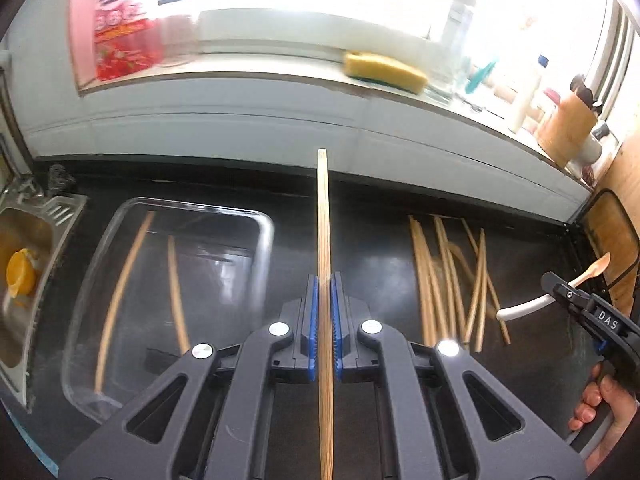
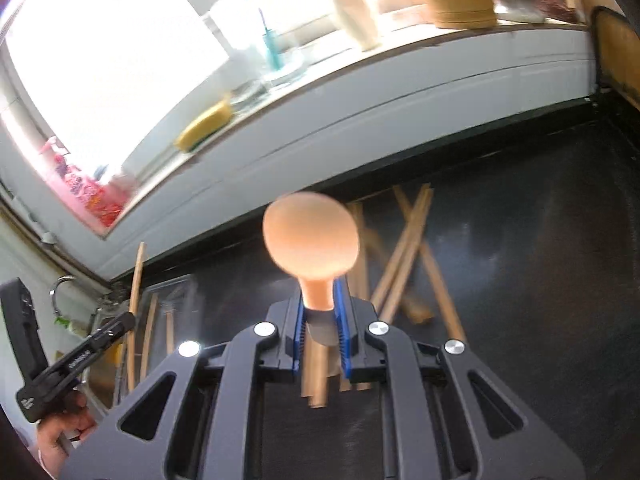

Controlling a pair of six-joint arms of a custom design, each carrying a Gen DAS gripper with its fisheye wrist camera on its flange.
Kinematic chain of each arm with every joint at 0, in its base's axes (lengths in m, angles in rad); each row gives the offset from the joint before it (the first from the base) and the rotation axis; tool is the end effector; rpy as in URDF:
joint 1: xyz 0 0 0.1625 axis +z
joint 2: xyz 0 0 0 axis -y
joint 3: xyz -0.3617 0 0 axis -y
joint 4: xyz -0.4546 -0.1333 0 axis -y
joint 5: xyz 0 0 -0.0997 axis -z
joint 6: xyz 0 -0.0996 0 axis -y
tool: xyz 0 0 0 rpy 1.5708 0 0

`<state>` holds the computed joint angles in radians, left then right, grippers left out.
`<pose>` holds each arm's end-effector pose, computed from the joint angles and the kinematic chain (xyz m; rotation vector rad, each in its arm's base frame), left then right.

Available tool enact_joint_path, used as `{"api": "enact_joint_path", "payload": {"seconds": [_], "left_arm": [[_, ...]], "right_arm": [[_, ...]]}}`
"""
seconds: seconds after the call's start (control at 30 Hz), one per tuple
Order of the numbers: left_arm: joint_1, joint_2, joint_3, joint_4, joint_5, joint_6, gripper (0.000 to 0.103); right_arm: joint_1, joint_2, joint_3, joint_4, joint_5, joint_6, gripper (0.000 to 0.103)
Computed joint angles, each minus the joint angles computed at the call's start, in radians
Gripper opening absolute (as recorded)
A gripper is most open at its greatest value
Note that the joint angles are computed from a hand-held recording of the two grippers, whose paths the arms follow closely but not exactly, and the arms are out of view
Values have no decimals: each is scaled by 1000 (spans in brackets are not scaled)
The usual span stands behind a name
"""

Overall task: Organize utensils
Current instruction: 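Carry the spoon and chopstick over the clear container and open both tools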

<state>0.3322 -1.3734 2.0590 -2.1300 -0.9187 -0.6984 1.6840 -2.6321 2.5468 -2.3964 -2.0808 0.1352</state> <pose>-0.4206 -0.3500 0.1383 0.7475 2.4914 -0.6313 0.1143 -0.2557 0.4031 -0.3420 -2.4627 1.2784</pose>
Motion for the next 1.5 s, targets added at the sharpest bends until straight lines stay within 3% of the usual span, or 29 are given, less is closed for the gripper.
{"api": "enact_joint_path", "payload": {"seconds": [0.27,0.4,0.57,0.9,1.17,1.5], "left_arm": [[34,-183,54,137,42,-30,6],[55,-226,65,164,59,-34,6],[80,-288,81,200,81,-22,6],[140,-348,94,212,79,42,6],[194,-357,90,193,52,132,6],[261,-345,70,146,-33,245,6]], "right_arm": [[133,205,-37,-25,41,121,14],[167,296,-58,-21,101,171,14],[243,432,-103,-67,109,203,14],[270,602,-136,-112,207,263,14],[293,716,-149,-182,181,299,14],[354,862,-219,-199,54,350,14]]}}
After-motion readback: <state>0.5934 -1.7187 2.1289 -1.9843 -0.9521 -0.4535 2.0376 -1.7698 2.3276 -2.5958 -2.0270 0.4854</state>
